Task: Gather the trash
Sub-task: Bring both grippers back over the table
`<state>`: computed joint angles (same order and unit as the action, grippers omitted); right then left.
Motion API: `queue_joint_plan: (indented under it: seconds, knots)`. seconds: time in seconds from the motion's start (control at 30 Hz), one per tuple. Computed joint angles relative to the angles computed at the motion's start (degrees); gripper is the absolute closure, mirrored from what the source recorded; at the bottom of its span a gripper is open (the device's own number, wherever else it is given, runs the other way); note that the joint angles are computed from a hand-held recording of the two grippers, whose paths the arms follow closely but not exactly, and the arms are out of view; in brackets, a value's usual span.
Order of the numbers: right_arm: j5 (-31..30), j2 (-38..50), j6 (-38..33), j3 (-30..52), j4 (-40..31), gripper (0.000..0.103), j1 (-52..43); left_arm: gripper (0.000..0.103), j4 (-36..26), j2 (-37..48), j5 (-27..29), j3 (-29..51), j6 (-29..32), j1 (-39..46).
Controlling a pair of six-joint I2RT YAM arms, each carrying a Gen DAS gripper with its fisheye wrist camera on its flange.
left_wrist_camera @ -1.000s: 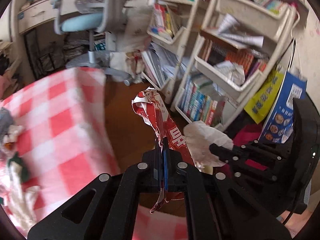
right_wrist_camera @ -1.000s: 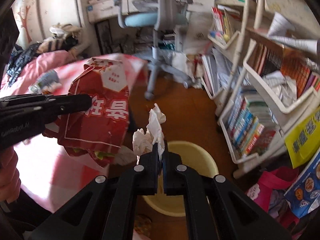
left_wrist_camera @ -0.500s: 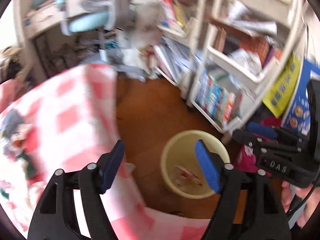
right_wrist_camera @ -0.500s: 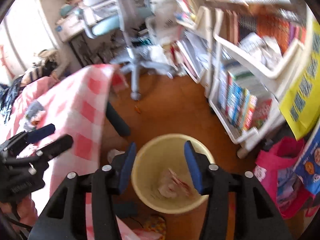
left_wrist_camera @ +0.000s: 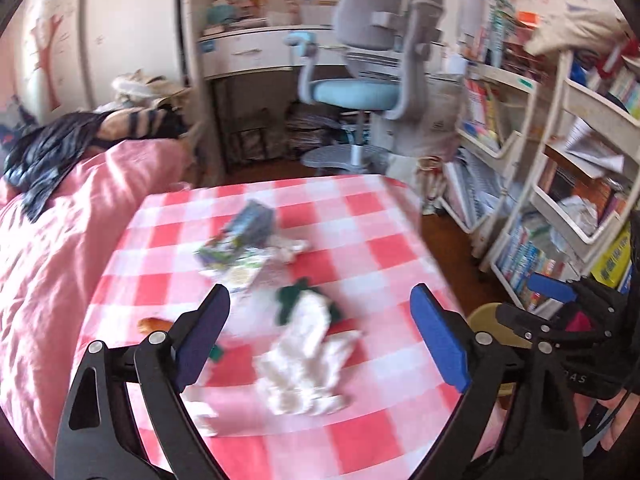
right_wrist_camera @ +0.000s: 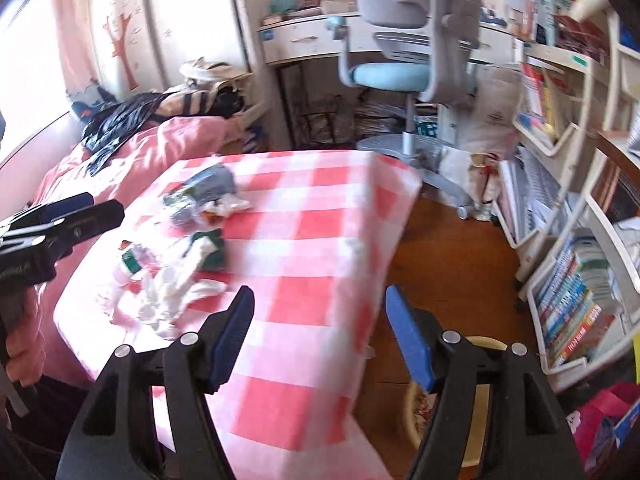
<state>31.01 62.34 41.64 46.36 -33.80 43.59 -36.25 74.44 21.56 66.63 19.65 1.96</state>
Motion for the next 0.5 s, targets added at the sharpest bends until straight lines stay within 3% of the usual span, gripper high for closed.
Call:
queue_joint_plan:
  seconds: [0.37,0.5]
  knots:
    - [-1.5,19.4,-3.3,13.1,3.0,0.03,4.9,0.013,-5.5,14.4,8.6,14.5,3.3,18.3]
    - [-1.8,23.7,-4.5,16.2,3.1,0.027,6.1,0.011,-6.7,17.8,8.1,16.9,4.4,20.4]
